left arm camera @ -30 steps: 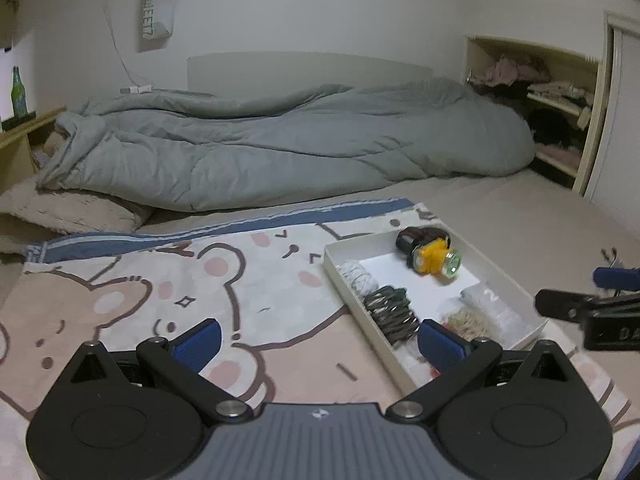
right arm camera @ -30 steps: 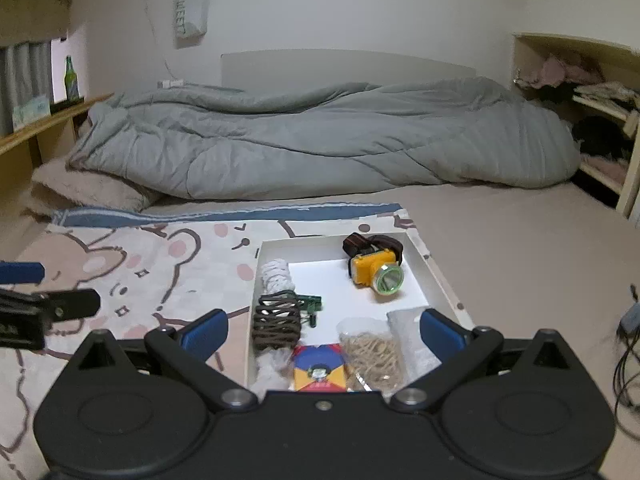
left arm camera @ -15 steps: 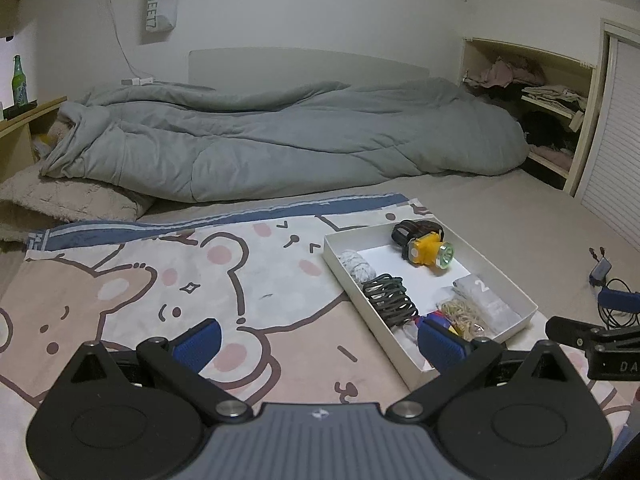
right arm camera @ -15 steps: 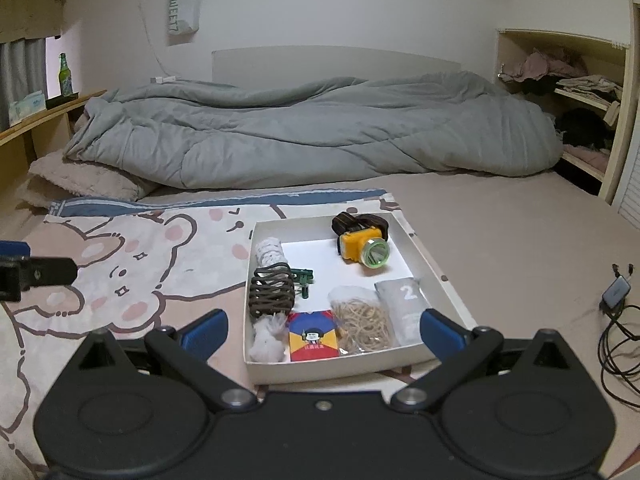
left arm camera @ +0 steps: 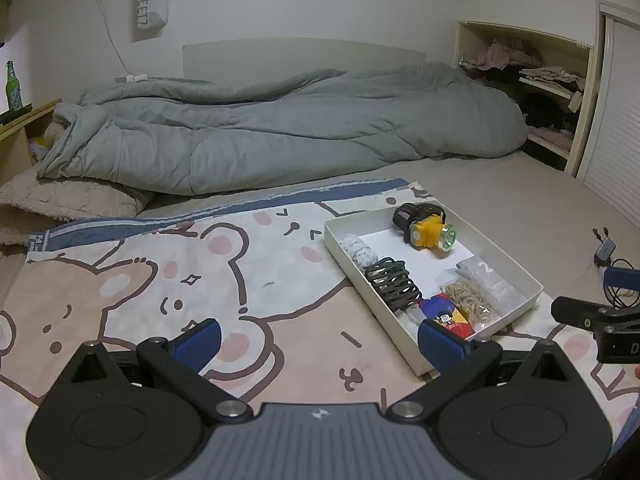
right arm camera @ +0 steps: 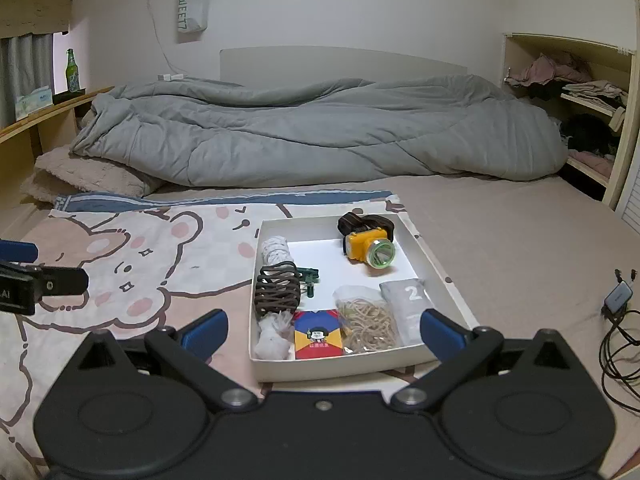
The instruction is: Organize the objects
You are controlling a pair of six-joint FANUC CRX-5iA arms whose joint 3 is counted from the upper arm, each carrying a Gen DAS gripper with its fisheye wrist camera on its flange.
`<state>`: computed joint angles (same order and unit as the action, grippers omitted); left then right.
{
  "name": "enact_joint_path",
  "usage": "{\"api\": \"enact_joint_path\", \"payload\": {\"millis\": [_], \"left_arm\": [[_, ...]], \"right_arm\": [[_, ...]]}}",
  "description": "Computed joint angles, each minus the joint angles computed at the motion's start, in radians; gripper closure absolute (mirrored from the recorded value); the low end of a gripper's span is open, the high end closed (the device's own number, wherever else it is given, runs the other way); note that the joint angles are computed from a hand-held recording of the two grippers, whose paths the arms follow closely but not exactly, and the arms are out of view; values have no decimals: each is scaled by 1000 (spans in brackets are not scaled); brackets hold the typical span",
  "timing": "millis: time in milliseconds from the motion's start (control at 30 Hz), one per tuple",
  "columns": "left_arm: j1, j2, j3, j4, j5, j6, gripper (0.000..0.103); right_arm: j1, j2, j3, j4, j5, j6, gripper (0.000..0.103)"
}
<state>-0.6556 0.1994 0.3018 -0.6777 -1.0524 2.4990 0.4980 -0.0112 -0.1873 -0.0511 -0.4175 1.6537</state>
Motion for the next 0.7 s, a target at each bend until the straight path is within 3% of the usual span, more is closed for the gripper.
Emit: {"api": "enact_joint_path", "payload": {"millis": [700], "left_arm": [[-3, 5, 3, -5, -13, -2, 0]], "right_arm": [[-2, 1, 4, -3, -5, 3, 0]]}}
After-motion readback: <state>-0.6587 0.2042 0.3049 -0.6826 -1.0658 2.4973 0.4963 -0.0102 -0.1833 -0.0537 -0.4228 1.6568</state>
